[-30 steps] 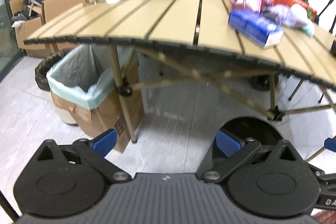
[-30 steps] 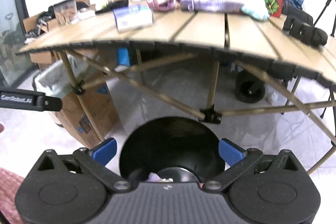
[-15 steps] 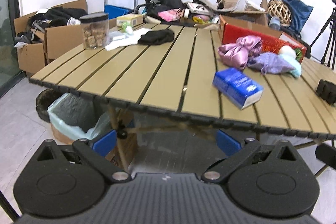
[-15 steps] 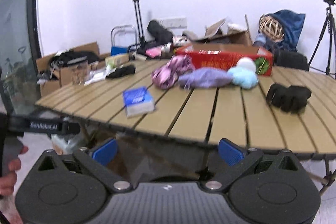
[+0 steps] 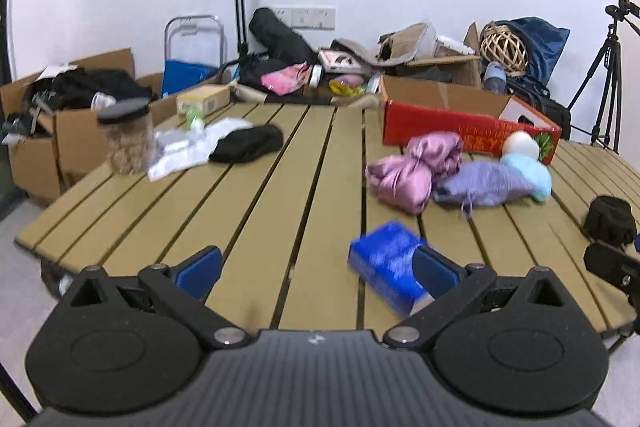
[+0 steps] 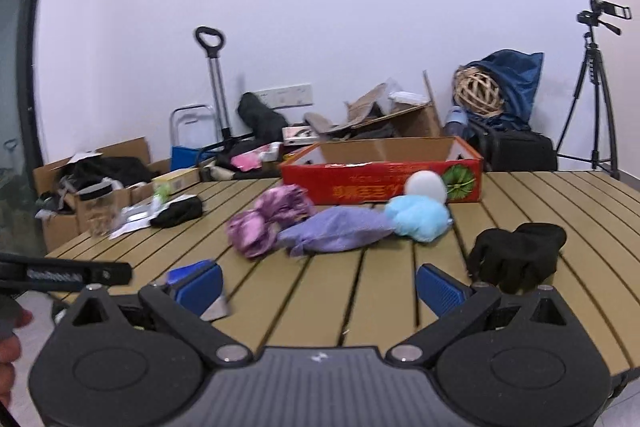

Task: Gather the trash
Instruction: 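Move both open grippers back up over the table items, then grasp the pink satin bag with the left gripper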

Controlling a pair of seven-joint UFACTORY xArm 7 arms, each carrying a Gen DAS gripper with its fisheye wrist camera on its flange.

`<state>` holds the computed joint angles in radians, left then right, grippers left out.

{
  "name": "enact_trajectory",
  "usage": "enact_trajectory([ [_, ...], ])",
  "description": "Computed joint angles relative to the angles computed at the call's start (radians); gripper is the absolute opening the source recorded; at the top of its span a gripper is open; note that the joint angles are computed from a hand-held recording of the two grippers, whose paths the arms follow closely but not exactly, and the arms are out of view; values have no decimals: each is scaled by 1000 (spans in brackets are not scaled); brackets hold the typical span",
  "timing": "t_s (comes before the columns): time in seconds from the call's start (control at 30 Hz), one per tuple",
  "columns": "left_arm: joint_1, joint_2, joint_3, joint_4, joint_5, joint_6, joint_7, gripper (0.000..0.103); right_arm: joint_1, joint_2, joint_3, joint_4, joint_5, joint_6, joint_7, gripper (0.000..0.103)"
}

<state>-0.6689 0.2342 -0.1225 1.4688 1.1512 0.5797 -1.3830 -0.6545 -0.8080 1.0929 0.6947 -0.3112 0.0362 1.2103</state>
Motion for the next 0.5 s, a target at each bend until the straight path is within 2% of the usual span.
enact_trajectory([
  [0.2,-17,124,31,178,-40,-21,99,103,-128,14,39,20,20,-52,27,103],
  [0.37,-35,285,54,397,-171,8,285,103,-236,36,85,53,42,-91,31,103],
  [0.5,-22,418,47,578,-310,18,426,103,-306,60,124,86,51,-92,15,103],
])
